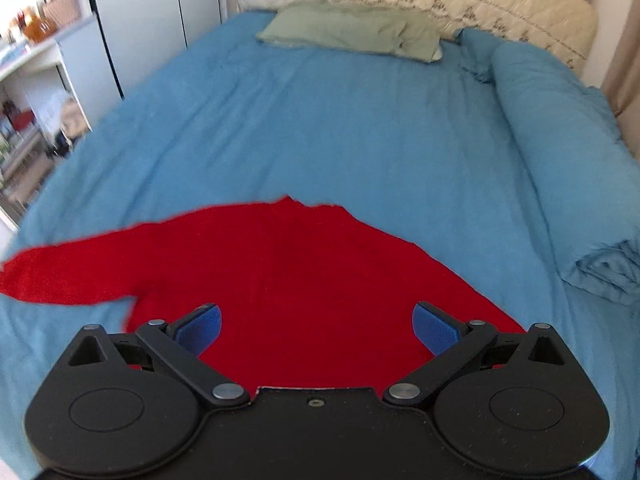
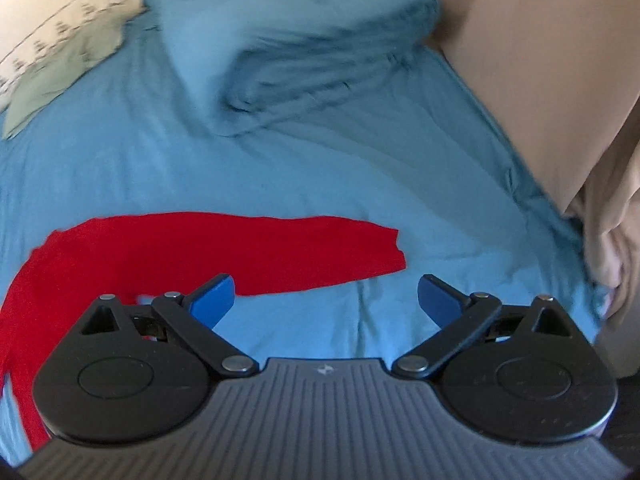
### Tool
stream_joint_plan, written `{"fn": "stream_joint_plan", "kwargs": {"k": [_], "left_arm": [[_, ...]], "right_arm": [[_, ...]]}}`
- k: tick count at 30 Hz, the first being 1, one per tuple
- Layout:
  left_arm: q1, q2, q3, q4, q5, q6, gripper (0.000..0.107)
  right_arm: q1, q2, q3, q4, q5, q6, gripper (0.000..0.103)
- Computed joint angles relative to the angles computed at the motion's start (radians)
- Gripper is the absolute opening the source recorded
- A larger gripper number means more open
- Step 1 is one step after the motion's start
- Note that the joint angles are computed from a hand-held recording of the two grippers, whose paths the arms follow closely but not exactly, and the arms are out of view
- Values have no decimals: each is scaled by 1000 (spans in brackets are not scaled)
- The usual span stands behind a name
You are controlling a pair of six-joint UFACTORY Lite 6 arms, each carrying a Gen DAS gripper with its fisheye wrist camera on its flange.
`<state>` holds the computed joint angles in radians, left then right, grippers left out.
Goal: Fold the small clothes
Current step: 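Lower the right gripper onto a red sweater sleeve cuff and close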
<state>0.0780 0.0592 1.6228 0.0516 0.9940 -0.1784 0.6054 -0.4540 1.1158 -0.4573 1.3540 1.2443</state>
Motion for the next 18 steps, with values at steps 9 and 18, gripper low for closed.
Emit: {"fn": "stream_joint_plan", "kwargs": {"k": [9,18], "left_arm": [[-195,397,-3,237,-332,-242,103],[-246,691,108,395,-446,-354,103]], "right_arm": [[-468,-30,-561,10,-644,-42,103],[-660,144,-741,-134,-1031,158,90]]}}
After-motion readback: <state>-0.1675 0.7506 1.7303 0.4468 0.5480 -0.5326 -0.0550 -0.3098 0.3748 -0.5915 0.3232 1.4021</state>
